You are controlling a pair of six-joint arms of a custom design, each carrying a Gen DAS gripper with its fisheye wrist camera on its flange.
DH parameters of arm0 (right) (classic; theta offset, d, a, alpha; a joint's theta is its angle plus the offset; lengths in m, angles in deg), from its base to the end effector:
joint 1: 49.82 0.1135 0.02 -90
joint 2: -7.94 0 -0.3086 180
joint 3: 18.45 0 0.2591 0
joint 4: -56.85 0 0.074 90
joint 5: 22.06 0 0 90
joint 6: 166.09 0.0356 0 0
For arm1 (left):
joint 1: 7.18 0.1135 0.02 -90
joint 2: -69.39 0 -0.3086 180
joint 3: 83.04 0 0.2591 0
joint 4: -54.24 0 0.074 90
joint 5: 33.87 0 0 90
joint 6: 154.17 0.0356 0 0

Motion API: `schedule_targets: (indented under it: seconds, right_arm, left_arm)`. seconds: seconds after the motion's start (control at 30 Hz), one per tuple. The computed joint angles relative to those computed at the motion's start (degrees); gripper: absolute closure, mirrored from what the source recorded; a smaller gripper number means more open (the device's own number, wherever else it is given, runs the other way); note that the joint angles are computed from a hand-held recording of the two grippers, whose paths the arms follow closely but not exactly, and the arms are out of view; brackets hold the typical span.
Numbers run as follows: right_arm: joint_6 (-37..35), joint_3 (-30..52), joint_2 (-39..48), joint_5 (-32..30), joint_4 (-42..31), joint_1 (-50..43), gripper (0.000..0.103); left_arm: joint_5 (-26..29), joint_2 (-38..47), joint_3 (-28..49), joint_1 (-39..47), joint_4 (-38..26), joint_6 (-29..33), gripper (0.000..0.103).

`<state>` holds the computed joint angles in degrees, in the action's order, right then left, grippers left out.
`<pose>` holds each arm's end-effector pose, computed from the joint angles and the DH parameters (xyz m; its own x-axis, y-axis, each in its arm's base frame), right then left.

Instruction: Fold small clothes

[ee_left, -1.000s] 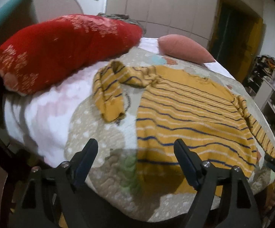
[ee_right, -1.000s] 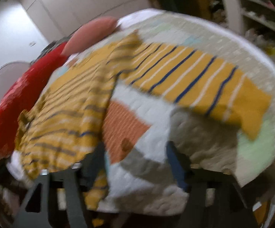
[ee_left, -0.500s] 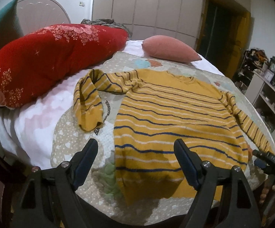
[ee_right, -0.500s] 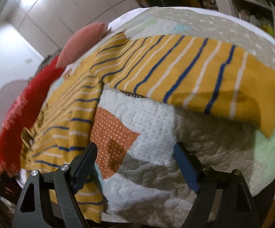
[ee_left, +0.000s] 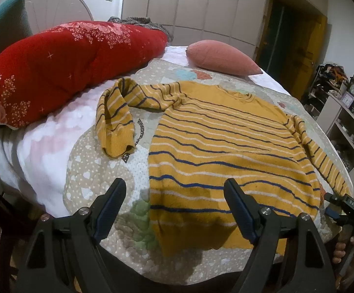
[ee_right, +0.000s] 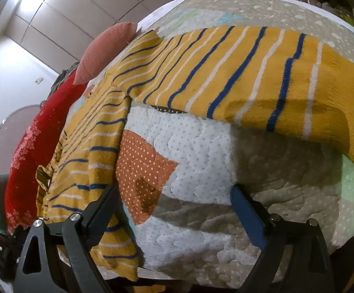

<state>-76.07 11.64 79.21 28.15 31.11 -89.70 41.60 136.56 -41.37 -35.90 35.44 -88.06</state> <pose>0.1341 -0.0823 0.1419 -0.7059 0.5901 -0.3918 0.3004 0.7503 0.5889 0.1900 -0.0939 0.2106 -0.6846 -0.0719 -0.7253 0.0333 0.9910 -0.1296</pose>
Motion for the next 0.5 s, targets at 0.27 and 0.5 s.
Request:
schedule_targets:
  seconds: [0.27,0.5]
  right_arm:
    - [0.6,-0.6,-1.1,0.7,0.8,0.4,0.007]
    - [-0.2,2.0,4.0,-5.3,1.1,-7.7,0.009]
  left_arm:
    - [0.3,1.1,0.6,-0.1,0.1,0.3,0.022]
    - [2.4,5.4,1.9,1.9,2.5,1.1,0.022]
